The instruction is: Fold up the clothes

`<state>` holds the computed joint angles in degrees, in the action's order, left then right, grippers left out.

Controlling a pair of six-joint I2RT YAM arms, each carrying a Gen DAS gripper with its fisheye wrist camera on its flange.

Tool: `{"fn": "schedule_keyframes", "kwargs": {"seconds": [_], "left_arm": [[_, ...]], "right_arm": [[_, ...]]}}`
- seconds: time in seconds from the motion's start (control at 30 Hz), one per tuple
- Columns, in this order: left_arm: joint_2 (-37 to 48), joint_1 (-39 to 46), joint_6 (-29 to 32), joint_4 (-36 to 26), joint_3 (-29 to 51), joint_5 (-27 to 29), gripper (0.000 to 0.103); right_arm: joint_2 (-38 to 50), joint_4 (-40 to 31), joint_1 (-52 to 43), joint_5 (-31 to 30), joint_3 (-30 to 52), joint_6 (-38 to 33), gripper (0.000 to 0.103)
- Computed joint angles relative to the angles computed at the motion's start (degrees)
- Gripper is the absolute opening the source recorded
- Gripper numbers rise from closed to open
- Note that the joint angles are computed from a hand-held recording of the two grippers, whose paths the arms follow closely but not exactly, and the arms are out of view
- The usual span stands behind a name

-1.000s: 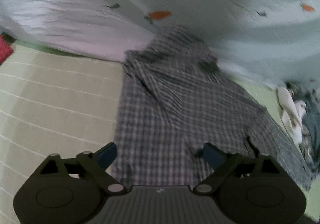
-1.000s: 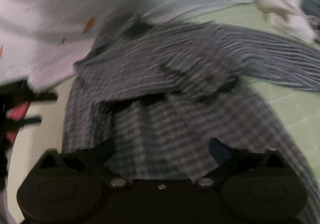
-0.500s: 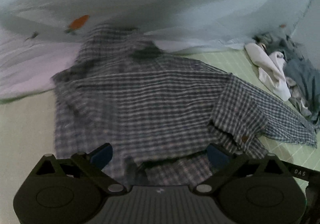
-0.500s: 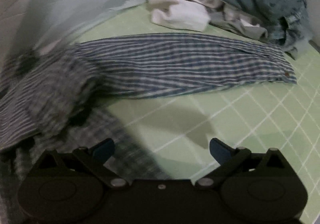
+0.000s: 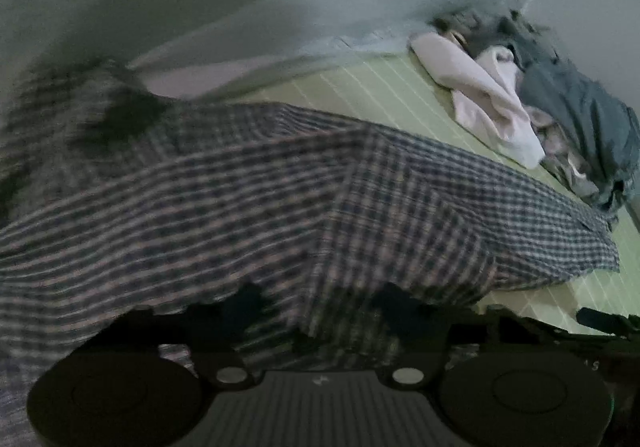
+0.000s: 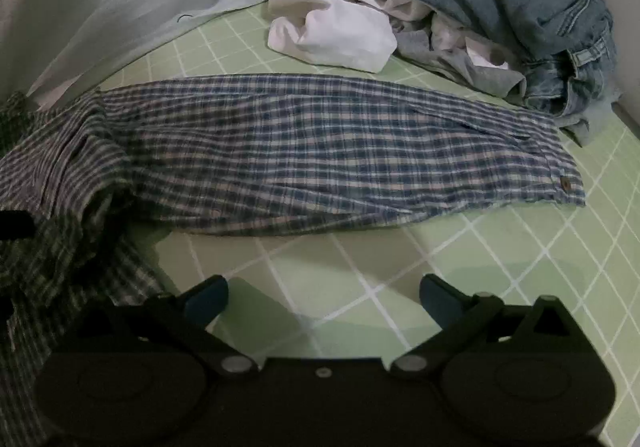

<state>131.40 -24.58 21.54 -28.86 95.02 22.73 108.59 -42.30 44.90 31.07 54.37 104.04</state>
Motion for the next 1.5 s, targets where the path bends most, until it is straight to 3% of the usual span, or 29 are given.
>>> {"fn": "schedule_keyframes", "kwargs": {"seconds": [0.07,0.17,0.43,0.63,1.1,1.27,1.5], "left_arm": [[-0.01,-0.97,-1.22,0.61,-0.49,-1.18,0.019],[-2.32,-1.20,-3.81,2.71,-3.59,-2.29,0.004],[-16.98,6.68,-11.91,1.68,-17.02,6.17,0.003],[-26.20,18.58,-12.72,-5.78,-25.57,12.43,0.003],[-27.36,43.71,0.76,-26.51,-29.87,18.96,0.003],[-25.83,50.05,7.58,-32.39,-30.07,18.11,0.003],[-23.64,56.47,16.72,-37.87,-30.21,15.01,0.003]], "right_arm": [[-0.11,0.18,-0.12,0.06,-0.11,-0.38,0.103],[-0.26,0.49,-0.03,0.21,-0.35,-0.84,0.103],[-4.39,3.34,2.58,-1.76,-2.63,2.09,0.103],[-4.20,2.45,8.19,-1.50,1.35,4.42,0.103],[11.29,-8.33,20.42,-0.49,29.44,-2.37,0.103],[16.92,-14.65,24.24,-0.21,39.05,-0.82,0.103],[21.10,-18.58,27.74,-1.92,44.78,4.63,0.103]]}}
